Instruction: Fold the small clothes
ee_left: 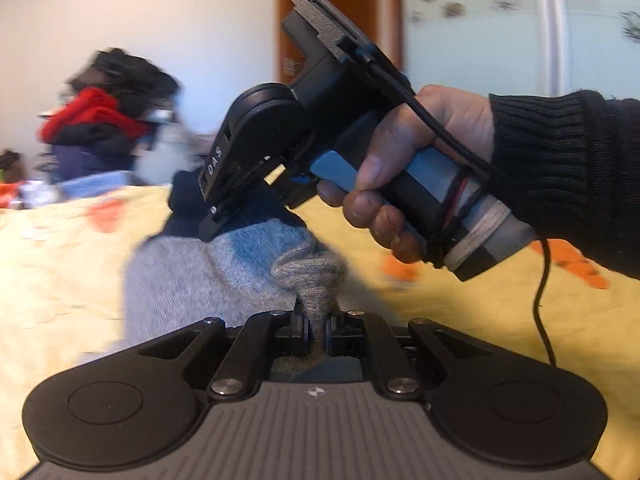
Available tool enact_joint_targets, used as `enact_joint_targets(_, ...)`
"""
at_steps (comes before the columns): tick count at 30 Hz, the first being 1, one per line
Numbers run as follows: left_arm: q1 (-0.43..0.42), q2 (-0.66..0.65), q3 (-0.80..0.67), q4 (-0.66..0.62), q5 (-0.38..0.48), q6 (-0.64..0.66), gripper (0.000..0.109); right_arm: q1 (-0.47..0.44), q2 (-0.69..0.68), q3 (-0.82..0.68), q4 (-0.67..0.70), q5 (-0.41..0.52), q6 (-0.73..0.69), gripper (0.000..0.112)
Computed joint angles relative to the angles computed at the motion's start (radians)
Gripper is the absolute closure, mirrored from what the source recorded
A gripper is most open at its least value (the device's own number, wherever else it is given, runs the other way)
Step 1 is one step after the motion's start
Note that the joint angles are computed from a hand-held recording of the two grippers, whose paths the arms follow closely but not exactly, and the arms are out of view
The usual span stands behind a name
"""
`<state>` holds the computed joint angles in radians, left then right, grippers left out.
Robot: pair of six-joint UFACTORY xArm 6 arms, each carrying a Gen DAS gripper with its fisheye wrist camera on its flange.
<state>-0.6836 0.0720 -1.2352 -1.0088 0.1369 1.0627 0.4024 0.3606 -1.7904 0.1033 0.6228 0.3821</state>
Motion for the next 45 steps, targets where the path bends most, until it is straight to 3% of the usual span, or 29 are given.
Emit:
enact_joint_targets(5,-0.051,0.059,-0.01,0.18,0.058,-0.149,0.102,-0.069,-0.182,0.355,0.006,-0.139,0.056,0.096)
enact_joint_targets(8,-0.048,0.089,-0.012,0.323,0.061,-0.284,0.102,-0.075,-0.231,0.497,0.145,-0.285,0.006,0.093)
enact_joint_targets(10,-0.044,0.097,-0.019,0.313,0.075,-0.259,0.102,-0.077,-0.252,0.55,0.178,-0.349,0.036,0.057)
enact_joint_targets(12,0.005,0.069,-0.049,0.169,0.242,-0.094,0.1,-0.088,-0.289,0.619,0.116,-0.446,0.148,0.033)
enact_joint_targets(14,0.085,0.025,-0.056,0.015,0.451,0.036,0.099,-0.113,-0.341,0.702,0.015,-0.551,0.284,0.03)
enact_joint_targets(16,0.192,-0.018,-0.053,-0.09,0.66,0.083,0.095,-0.122,-0.382,0.759,0.075,-0.605,0.266,0.03)
enact_joint_targets(17,0.252,-0.031,-0.058,-0.14,0.746,0.097,0.09,-0.117,-0.4,0.783,0.138,-0.616,0.207,0.03)
enact_joint_targets(18,0.297,-0.03,-0.071,-0.174,0.791,0.094,0.066,-0.109,-0.415,0.799,0.216,-0.612,0.127,0.03)
enact_joint_targets(19,0.33,-0.02,-0.088,-0.204,0.793,0.075,0.023,-0.105,-0.419,0.804,0.261,-0.597,0.077,0.03)
enact_joint_targets(20,0.349,-0.007,-0.101,-0.239,0.754,0.05,0.006,-0.099,-0.415,0.802,0.296,-0.58,0.039,0.03)
enact_joint_targets(22,0.365,0.067,-0.176,-0.268,0.633,-0.075,0.006,-0.085,-0.386,0.774,0.389,-0.548,-0.055,0.03)
enact_joint_targets(24,0.382,0.188,-0.306,-0.211,0.581,-0.284,0.006,-0.069,-0.346,0.723,0.521,-0.507,-0.184,0.03)
enact_joint_targets(27,0.413,0.386,-0.537,-0.125,0.638,-0.573,0.006,-0.054,-0.284,0.642,0.531,-0.466,-0.208,0.03)
enact_joint_targets(29,0.424,0.503,-0.689,-0.071,0.715,-0.666,0.006,-0.045,-0.253,0.593,0.662,-0.438,-0.315,0.03)
enact_joint_targets(31,0.412,0.592,-0.818,0.034,0.763,-0.774,0.024,-0.039,-0.237,0.568,0.758,-0.429,-0.391,0.03)
enact_joint_targets(32,0.403,0.648,-0.898,0.057,0.796,-0.8,0.03,-0.036,-0.232,0.562,0.772,-0.432,-0.401,0.031)
enact_joint_targets(33,0.39,0.681,-0.945,0.091,0.805,-0.817,0.047,-0.036,-0.23,0.561,0.772,-0.434,-0.39,0.039)
enact_joint_targets(34,0.386,0.715,-1.003,0.149,0.827,-0.843,0.066,-0.04,-0.229,0.563,0.734,-0.428,-0.338,0.064)
enact_joint_targets(35,0.385,0.736,-1.034,0.172,0.831,-0.853,0.069,-0.044,-0.227,0.563,0.738,-0.413,-0.329,0.076)
enact_joint_targets(36,0.384,0.728,-1.023,0.169,0.83,-0.851,0.074,-0.038,-0.229,0.569,0.767,-0.429,-0.345,0.081)
enact_joint_targets(38,0.389,0.734,-1.053,0.194,0.843,-0.857,0.078,-0.024,-0.235,0.578,0.698,-0.461,-0.274,0.083)
enact_joint_targets(40,0.391,0.643,-0.944,0.189,0.809,-0.795,0.079,-0.004,-0.23,0.555,0.653,-0.476,-0.243,0.084)
enact_joint_targets(42,0.408,0.552,-0.836,0.177,0.784,-0.725,0.079,0.022,-0.209,0.501,0.771,-0.481,-0.351,0.085)
enact_joint_targets(45,0.445,0.561,-0.872,0.215,0.774,-0.734,0.079,0.045,-0.135,0.384,0.923,-0.453,-0.497,0.085)
